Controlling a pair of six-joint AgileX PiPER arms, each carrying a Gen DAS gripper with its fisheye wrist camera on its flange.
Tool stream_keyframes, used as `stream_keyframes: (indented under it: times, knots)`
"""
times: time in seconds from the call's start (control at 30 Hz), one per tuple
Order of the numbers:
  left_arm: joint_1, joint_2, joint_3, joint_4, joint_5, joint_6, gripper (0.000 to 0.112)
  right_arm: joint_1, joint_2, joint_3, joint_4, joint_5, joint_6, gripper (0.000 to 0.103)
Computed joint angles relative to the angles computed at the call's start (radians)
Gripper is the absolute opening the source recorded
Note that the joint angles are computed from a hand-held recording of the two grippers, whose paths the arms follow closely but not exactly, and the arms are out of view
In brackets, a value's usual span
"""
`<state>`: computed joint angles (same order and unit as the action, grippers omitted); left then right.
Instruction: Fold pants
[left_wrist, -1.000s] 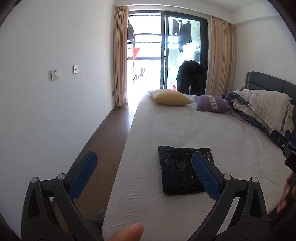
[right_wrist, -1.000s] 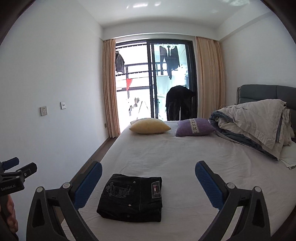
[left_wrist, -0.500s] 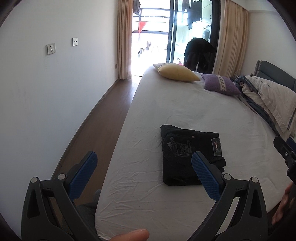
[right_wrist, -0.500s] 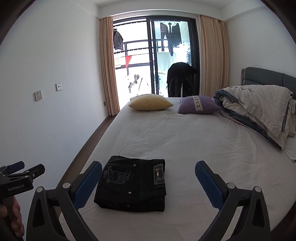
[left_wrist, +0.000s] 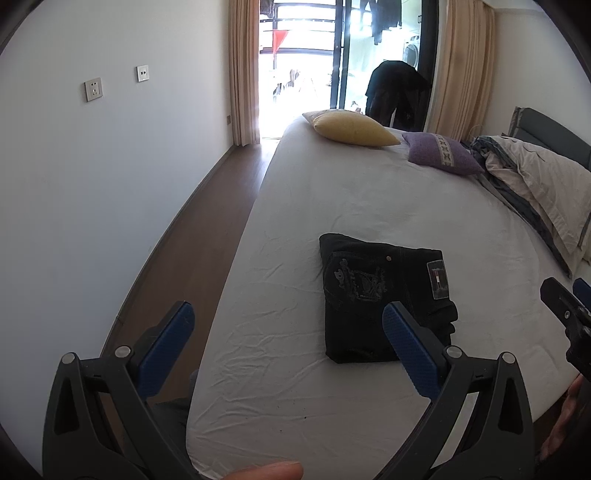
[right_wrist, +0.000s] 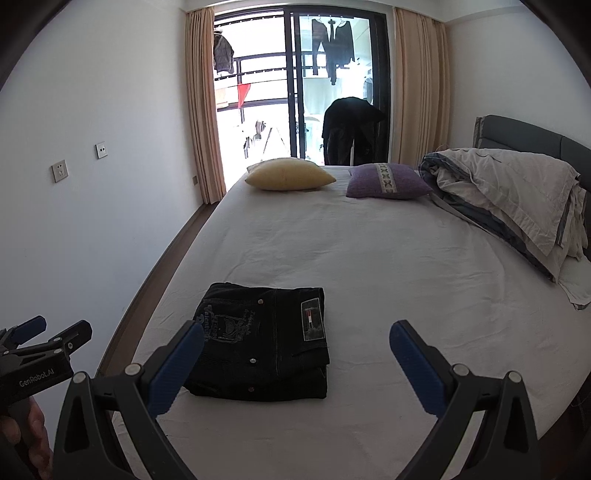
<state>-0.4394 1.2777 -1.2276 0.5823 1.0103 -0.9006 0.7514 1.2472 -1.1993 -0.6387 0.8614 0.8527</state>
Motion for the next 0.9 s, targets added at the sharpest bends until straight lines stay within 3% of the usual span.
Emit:
stream_keyframes:
  times: [0.9]
  knots:
    - [-0.036,0.014,0.009,0.033,0.006,-0.020,0.103,0.057,0.018,-0.004,-0.014,0.037,0.040,0.103]
